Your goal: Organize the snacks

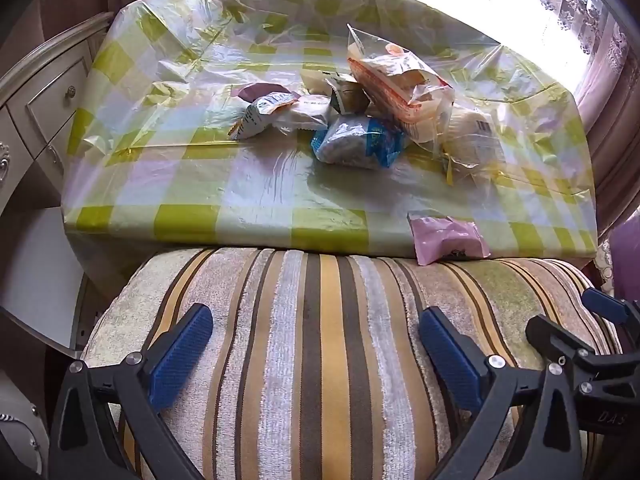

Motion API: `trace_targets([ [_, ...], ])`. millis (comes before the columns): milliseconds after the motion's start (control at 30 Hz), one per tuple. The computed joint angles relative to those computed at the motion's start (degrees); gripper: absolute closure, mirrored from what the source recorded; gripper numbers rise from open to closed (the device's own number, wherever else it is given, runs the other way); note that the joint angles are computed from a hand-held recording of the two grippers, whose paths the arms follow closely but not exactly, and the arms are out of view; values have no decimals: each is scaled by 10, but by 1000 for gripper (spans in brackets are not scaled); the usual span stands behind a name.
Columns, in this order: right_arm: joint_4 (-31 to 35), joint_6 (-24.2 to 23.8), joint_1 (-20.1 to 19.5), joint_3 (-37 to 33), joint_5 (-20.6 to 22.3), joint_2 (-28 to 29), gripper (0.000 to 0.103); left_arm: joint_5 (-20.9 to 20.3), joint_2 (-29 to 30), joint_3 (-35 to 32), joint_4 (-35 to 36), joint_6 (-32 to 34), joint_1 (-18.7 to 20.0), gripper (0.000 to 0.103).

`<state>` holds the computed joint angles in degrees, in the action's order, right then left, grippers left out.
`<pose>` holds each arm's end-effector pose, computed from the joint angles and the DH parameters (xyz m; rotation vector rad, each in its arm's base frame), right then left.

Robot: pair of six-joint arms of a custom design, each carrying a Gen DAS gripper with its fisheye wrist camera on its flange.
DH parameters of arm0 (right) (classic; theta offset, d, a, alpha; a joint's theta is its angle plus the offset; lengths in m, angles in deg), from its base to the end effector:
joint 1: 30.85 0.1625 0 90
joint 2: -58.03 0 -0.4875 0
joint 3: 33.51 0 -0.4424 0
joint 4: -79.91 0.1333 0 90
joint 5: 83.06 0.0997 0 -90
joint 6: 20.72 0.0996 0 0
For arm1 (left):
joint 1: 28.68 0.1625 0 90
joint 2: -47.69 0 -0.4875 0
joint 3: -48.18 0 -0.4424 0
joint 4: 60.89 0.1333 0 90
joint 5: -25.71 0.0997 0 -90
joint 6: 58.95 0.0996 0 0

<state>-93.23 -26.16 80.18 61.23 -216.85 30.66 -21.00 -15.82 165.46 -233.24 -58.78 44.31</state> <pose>0.3180 -0.6477 -0.0638 0.4163 -2.3493 0.4567 0.0169 -0.6338 0.2260 0.1170 2.3766 -0.7341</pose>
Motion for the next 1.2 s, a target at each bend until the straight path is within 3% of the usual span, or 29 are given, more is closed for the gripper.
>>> trace_targets([
  [133, 4, 2, -1, -4, 3, 1, 0, 0, -9, 2, -4, 16, 7, 0],
  [200, 4, 2, 0, -5, 1, 3, 0, 30, 5, 3, -3, 4, -8, 0],
  [1200, -19, -15, -1, 2, 2, 3, 0, 47, 11, -3, 7, -13, -11, 0],
])
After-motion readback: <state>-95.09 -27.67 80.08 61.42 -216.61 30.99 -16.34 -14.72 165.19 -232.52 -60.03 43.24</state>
